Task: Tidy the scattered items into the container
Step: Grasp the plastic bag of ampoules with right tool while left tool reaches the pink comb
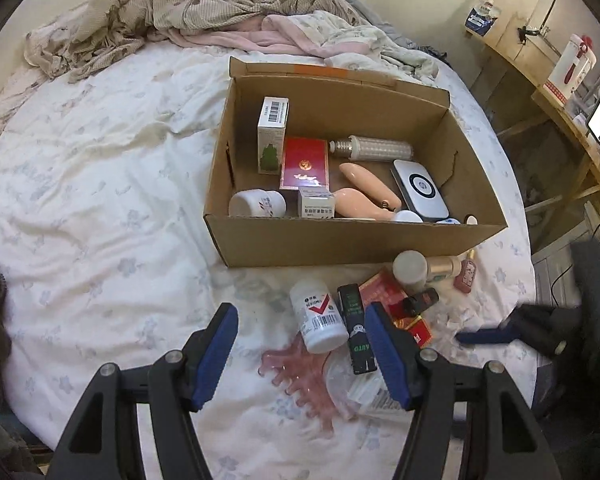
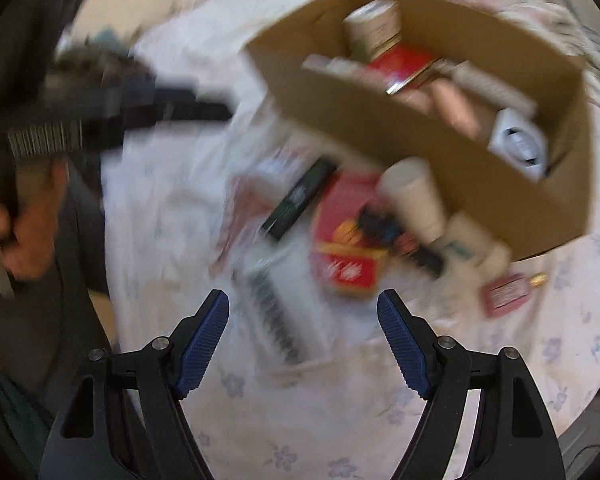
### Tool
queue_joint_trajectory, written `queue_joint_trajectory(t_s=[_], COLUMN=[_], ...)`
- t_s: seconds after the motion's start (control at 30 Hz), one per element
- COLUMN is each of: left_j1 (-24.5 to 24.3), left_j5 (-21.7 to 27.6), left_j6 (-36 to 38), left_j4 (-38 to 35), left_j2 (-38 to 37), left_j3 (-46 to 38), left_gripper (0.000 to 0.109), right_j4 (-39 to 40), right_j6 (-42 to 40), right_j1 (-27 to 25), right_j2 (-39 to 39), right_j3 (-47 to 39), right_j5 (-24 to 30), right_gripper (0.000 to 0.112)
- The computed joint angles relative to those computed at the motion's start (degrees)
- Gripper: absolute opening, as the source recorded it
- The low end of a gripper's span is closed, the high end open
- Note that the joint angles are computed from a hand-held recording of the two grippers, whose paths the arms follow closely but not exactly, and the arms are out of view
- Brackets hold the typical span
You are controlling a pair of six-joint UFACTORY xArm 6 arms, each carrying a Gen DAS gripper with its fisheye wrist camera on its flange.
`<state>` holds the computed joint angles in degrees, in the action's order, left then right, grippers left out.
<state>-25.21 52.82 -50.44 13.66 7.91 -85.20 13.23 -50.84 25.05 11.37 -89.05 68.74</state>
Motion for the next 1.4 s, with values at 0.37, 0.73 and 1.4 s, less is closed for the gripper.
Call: queue_joint_trajectory(t_s=[0.37,0.73,1.4], left_j1=[0.1,1.9,4.1], left_j5=[0.3,-1.3,0.7], left_j6=[0.6,-4.1,-4.3], left_j4=[-1.2,-1.5,-7.6], left_j2=[0.9,-1.3,-2.0], left_j3=[-0.4,2.4,5.4], left_gripper=[0.067,0.066,0.067], right_j4=[-17.3,1.5,23.4], right_j6=[-1.9,-8.0,-7.1], right_j1=[7.6,1.0,-5.1], right_j2=[-5.2,-3.3,2.5], right_j3=[17.8,2.7,-12.8], right_j5=[-17.7,-1.0,2.9], right_gripper=[0.057,0.055,0.054])
